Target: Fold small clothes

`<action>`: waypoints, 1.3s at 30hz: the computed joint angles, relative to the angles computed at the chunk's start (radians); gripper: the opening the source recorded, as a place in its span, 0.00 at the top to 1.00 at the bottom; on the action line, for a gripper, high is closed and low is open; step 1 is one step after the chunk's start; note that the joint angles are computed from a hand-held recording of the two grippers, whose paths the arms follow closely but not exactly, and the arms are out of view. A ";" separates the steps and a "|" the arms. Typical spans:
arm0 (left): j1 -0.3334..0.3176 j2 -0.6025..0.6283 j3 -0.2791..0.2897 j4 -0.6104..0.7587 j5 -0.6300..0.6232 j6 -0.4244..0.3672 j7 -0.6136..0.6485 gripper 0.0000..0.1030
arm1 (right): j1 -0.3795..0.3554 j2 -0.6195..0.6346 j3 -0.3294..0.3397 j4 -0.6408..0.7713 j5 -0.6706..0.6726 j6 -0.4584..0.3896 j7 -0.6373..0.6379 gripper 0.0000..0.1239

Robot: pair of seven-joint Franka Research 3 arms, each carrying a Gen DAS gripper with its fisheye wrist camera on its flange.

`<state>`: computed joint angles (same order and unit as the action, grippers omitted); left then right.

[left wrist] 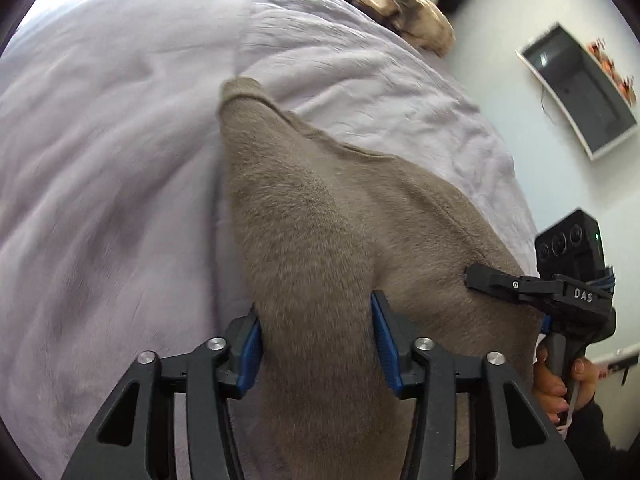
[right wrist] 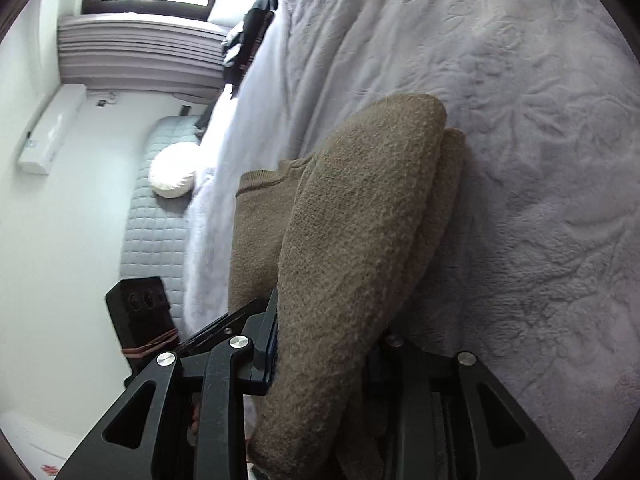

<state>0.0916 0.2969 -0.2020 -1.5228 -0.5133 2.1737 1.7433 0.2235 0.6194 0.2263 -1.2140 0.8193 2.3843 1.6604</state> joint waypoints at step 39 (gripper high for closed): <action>-0.154 -0.424 0.122 -0.559 0.029 0.269 0.023 0.50 | 0.139 -0.490 -0.097 -0.657 -0.348 0.289 0.060 0.89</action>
